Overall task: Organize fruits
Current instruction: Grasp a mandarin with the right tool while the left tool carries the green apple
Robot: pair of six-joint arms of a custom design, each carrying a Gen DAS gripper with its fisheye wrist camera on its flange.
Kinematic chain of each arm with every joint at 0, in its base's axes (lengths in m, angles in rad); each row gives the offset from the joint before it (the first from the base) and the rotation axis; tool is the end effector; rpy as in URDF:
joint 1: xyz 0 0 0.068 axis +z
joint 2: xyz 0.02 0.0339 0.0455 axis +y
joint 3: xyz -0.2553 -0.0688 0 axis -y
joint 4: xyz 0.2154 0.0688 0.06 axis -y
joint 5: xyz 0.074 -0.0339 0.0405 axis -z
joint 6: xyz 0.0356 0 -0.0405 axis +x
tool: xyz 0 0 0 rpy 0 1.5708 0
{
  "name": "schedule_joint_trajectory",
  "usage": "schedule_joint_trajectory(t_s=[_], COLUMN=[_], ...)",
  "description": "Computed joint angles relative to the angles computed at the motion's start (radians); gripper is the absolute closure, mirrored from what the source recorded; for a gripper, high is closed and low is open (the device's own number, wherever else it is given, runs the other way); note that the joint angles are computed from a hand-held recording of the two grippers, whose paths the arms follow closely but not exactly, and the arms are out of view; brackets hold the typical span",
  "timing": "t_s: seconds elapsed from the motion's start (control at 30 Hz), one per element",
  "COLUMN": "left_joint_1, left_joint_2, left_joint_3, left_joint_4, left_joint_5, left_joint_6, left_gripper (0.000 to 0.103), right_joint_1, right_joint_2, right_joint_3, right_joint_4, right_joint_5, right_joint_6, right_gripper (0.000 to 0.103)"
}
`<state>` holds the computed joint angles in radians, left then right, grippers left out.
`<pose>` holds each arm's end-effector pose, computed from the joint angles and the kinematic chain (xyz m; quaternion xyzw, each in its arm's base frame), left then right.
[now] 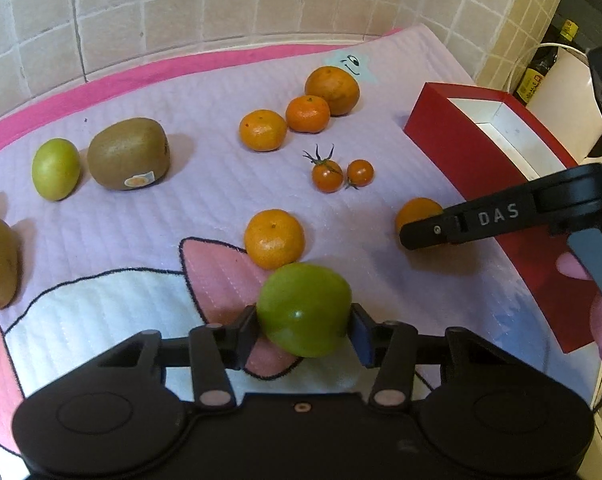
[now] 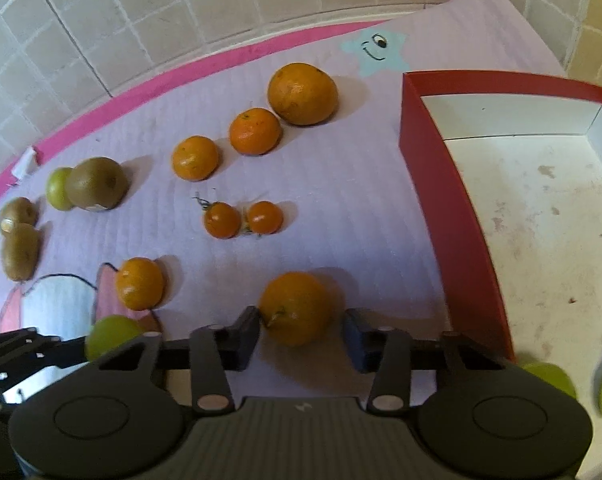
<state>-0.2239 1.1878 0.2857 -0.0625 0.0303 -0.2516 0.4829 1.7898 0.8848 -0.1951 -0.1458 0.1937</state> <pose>0.1632 -0.0383 0.1284 -0.0087 0.9543 -0.0843 0.2866 0.2679 0.1463 0.1330 -0.1566 0.9573 0.1440 0.1959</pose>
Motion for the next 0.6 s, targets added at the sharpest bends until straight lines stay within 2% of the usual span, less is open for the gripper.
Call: schedule_joint_trajectory(t_s=[0.13,0.3,0.4,0.5,0.6], left_joint_1=[-0.064,-0.101,-0.144,-0.185,-0.211], left_joint_2=[-0.069,-0.187,-0.197,-0.163,-0.084], left_joint_3=[0.006,0.095,0.220,0.370,0.526], left_joint_4=[-0.051,-0.186,-0.246,-0.255,-0.241], left_joint_5=[-0.074,-0.122,-0.173,-0.196,-0.156], left_joint_6=[-0.031,-0.037,0.010,0.083,0.133], left_gripper=[0.046,0.046,0.046,0.046,0.046], right_joint_1=[-0.009,-0.075,-0.176,-0.309,-0.448], right_joint_2=[-0.059,-0.237,-0.366,-0.463,-0.517], right_joint_3=[-0.029,-0.046,-0.013,0.047,0.115], right_joint_4=[-0.008,-0.073,-0.145,-0.212,-0.253], right_joint_5=[-0.019,-0.078,-0.132,-0.188,-0.240], right_joint_6=[-0.017,-0.059,-0.098,-0.143,-0.189], right_gripper=[0.063,0.063,0.063,0.063,0.063])
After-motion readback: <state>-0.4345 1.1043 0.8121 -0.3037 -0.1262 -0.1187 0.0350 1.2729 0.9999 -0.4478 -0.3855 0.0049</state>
